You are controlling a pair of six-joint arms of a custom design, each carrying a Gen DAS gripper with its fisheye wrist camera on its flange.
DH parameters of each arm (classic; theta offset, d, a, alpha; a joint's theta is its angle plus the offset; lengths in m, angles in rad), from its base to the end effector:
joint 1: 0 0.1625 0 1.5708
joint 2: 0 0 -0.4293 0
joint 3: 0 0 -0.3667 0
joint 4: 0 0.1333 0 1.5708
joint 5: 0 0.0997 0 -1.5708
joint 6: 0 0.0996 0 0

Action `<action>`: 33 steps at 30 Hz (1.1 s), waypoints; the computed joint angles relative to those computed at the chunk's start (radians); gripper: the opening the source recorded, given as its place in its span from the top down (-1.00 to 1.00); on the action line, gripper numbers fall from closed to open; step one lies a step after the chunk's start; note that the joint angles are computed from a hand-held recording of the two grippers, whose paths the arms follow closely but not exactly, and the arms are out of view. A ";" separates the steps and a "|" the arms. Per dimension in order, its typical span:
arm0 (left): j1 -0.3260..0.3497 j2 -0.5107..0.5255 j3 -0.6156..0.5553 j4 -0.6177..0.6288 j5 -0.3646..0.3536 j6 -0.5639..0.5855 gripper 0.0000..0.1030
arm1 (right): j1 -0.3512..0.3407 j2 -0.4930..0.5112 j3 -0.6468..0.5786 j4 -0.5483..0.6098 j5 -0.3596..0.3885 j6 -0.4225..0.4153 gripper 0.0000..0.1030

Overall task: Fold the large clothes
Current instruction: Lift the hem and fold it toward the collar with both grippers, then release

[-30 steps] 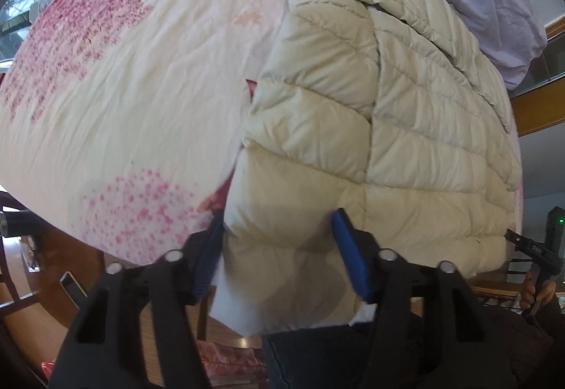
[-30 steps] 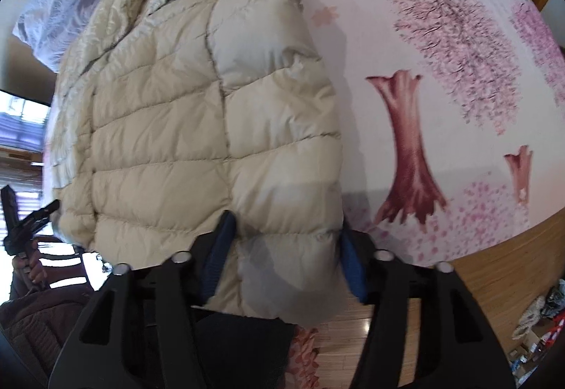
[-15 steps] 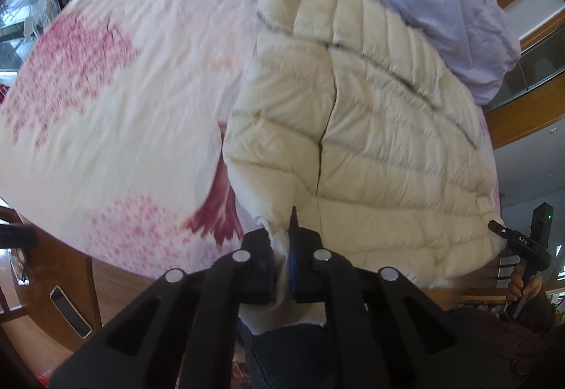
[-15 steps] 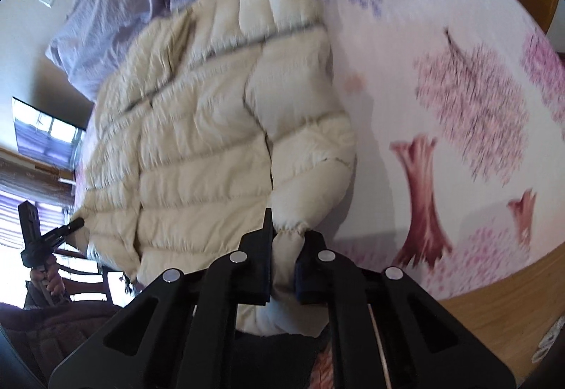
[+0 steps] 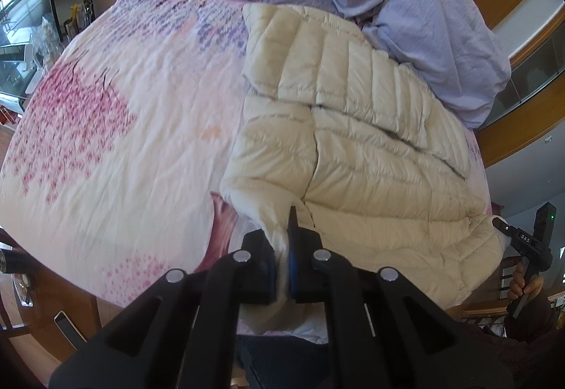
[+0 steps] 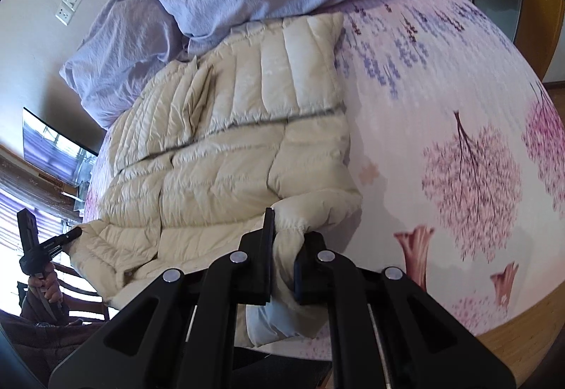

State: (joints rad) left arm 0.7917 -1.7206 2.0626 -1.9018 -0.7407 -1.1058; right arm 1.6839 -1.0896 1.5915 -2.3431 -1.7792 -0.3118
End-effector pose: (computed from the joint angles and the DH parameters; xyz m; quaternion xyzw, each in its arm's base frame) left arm -0.1201 -0.4159 0.3957 -0.1466 0.9033 -0.3233 0.2411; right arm 0.1845 -0.6255 0.2994 0.1941 -0.9663 0.1232 0.1159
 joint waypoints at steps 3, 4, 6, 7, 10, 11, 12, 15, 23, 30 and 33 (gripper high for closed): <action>0.002 0.014 -0.024 -0.016 0.030 0.021 0.89 | 0.005 0.023 -0.036 -0.005 0.010 -0.007 0.83; 0.004 0.020 -0.032 -0.022 0.039 0.031 0.89 | 0.007 0.031 -0.048 -0.007 0.013 -0.008 0.83; 0.010 0.037 -0.053 -0.043 0.059 0.060 0.89 | 0.014 0.050 -0.076 -0.016 0.018 -0.014 0.83; 0.013 0.045 -0.063 -0.052 0.068 0.073 0.89 | 0.018 0.060 -0.090 -0.020 0.020 -0.016 0.83; 0.029 0.079 -0.103 -0.088 0.099 0.128 0.89 | 0.031 0.095 -0.141 -0.035 0.019 -0.022 0.83; 0.037 0.092 -0.117 -0.101 0.107 0.147 0.89 | 0.036 0.110 -0.162 -0.043 0.018 -0.023 0.83; 0.047 0.109 -0.136 -0.120 0.117 0.175 0.89 | 0.040 0.122 -0.179 -0.051 0.016 -0.024 0.83; 0.077 0.160 -0.192 -0.164 0.143 0.247 0.89 | 0.054 0.167 -0.242 -0.080 0.010 -0.023 0.83; 0.150 0.329 -0.391 -0.278 0.228 0.444 0.89 | 0.104 0.336 -0.460 -0.152 -0.059 -0.034 0.83; 0.246 0.480 -0.573 -0.314 0.230 0.516 0.90 | 0.112 0.504 -0.695 -0.105 -0.115 0.000 0.83; 0.293 0.540 -0.653 -0.297 0.204 0.511 0.90 | 0.109 0.585 -0.814 -0.044 -0.150 0.021 0.83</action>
